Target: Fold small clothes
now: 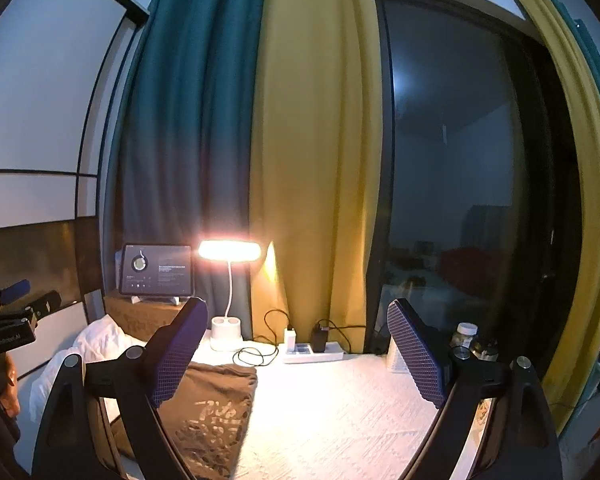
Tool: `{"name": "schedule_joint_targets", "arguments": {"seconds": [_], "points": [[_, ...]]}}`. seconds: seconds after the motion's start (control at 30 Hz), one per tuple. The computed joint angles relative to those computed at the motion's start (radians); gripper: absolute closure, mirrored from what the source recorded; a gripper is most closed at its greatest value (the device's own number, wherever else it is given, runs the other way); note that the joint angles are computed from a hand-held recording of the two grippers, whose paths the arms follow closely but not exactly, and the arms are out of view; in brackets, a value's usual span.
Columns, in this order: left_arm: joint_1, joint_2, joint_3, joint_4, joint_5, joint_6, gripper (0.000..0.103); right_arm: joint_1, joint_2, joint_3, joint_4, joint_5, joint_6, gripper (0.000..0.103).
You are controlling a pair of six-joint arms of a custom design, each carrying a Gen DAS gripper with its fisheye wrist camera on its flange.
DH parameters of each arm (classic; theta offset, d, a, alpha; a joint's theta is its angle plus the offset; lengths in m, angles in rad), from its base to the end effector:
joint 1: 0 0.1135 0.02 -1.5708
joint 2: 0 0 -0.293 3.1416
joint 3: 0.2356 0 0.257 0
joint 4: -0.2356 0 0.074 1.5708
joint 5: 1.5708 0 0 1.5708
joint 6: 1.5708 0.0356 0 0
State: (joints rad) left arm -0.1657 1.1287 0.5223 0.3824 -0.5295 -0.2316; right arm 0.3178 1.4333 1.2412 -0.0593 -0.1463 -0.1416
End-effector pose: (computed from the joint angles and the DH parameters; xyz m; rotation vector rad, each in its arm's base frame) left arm 0.2360 -0.0212 0.2619 -0.4303 1.7143 0.1872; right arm 0.3236 0.1119 0.3877 -0.5163 1.7526 0.2576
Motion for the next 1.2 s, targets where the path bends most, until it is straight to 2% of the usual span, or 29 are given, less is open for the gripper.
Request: {"name": "schedule_joint_targets", "arguments": {"seconds": [0.3, 1.2], "points": [[0.018, 0.032, 0.008, -0.01, 0.031, -0.007, 0.003, 0.002, 0.065, 0.032, -0.038, 0.007, 0.0, 0.011], [0.004, 0.059, 0.016, -0.01, 0.03, -0.017, 0.003, -0.019, 0.077, 0.022, -0.033, 0.009, -0.008, 0.011]]}}
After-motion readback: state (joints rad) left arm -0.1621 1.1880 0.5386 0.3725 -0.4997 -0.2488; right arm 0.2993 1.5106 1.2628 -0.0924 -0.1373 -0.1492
